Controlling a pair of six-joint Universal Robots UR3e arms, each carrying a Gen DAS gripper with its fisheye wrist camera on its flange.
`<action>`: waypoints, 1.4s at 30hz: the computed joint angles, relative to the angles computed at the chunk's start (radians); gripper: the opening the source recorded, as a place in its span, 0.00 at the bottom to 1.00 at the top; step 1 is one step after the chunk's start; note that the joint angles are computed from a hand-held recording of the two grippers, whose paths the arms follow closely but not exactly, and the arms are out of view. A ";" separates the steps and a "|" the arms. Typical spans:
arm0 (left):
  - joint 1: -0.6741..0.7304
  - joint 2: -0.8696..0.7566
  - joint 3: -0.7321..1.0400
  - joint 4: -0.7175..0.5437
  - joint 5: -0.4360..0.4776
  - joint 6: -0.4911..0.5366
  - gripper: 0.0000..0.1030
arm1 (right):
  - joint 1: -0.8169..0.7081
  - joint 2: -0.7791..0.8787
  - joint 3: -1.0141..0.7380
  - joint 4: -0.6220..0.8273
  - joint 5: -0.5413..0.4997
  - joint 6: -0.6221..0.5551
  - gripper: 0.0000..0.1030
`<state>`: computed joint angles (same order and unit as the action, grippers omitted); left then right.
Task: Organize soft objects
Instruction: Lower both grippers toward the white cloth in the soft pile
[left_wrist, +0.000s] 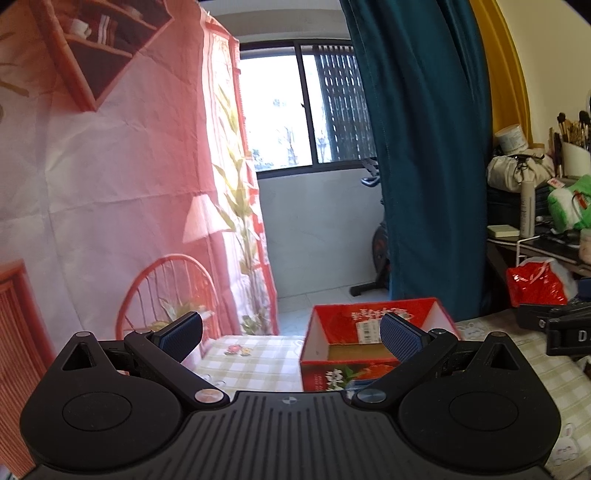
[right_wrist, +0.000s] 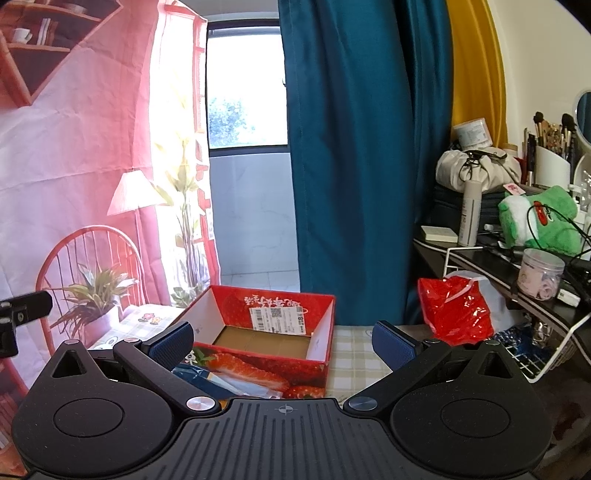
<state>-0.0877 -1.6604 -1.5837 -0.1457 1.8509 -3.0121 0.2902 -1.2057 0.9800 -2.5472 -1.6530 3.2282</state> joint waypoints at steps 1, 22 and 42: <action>-0.005 -0.010 -0.001 0.017 0.010 0.009 1.00 | -0.003 -0.004 0.024 -0.019 0.007 -0.004 1.00; 0.095 -0.097 -0.112 0.045 -0.134 -0.020 1.00 | -0.040 0.044 0.308 -0.290 0.149 -0.025 1.00; 0.245 -0.145 -0.263 0.071 -0.463 -0.081 0.99 | -0.056 0.111 0.402 -0.252 0.175 0.024 1.00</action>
